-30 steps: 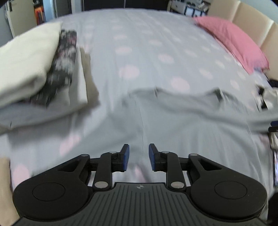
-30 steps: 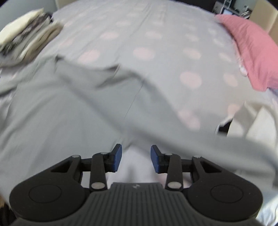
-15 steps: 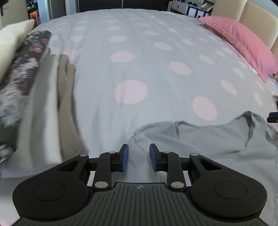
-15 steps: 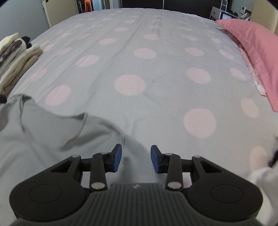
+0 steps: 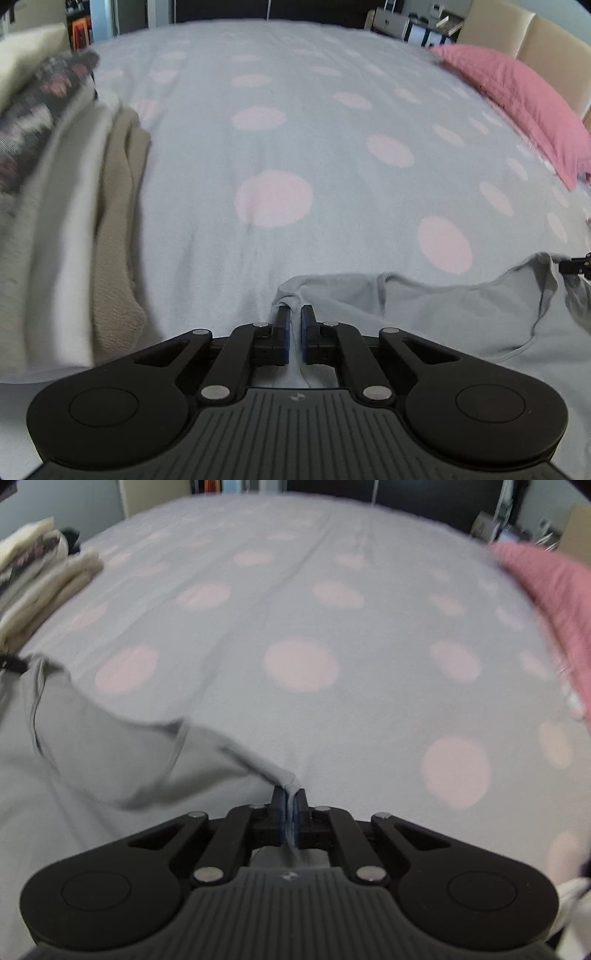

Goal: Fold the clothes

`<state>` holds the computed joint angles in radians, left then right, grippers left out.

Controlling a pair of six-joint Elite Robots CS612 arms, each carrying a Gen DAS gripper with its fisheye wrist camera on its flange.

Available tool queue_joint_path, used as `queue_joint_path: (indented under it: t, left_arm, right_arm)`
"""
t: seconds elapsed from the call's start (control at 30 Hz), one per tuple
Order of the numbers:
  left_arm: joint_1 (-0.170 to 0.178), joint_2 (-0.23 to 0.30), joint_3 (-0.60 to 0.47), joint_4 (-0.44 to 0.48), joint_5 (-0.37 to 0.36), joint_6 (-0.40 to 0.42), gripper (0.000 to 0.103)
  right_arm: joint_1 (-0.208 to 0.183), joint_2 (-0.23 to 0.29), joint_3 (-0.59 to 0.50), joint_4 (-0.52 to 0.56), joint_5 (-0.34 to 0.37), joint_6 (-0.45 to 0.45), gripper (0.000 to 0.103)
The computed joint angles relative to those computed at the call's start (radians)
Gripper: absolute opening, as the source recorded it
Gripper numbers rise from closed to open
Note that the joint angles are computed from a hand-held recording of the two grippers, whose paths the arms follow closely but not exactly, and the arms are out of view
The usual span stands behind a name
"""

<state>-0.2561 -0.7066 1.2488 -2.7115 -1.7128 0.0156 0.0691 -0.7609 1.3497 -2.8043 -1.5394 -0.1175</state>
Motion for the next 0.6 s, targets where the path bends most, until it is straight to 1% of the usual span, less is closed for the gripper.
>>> queue_joint_path:
  t: [0.07,0.1,0.17,0.23,0.33,0.47,0.5,0.57,0.6]
  left_arm:
    - [-0.001,-0.014,0.023,-0.073,0.008,-0.019,0.003]
    - [0.000,-0.019,0.031,-0.109,0.009,-0.033,0.003]
    - [0.002,-0.022,0.029,-0.123,0.006,-0.052,0.003]
    - [-0.008,-0.022,0.022,-0.092,0.057,-0.028,0.003]
    - [-0.014,-0.007,0.007,-0.060,0.081,-0.013,0.003]
    - [-0.020,0.016,-0.022,0.022,0.111,0.011,0.004]
    - [-0.020,0.019,-0.028,0.037,0.111,0.012,0.006]
    - [-0.019,0.021,-0.032,0.051,0.107,0.007,0.009]
    - [-0.018,0.020,-0.033,0.053,0.104,0.001,0.014]
  right_arm:
    - [0.001,-0.007,0.002,-0.063,-0.020,0.023,0.004]
    - [0.000,-0.009,-0.003,-0.076,-0.021,0.034,0.004]
    - [0.004,-0.006,-0.022,-0.062,-0.031,0.029,0.004]
    - [0.015,0.005,-0.045,-0.015,-0.076,-0.003,0.004]
    - [0.023,0.029,-0.072,0.045,-0.122,-0.010,0.004]
    - [0.021,0.050,-0.085,0.095,-0.131,0.024,0.004]
    - [0.021,0.054,-0.089,0.106,-0.130,0.031,0.005]
    - [0.022,0.059,-0.098,0.130,-0.135,0.048,0.007]
    - [0.023,0.061,-0.102,0.141,-0.140,0.059,0.015]
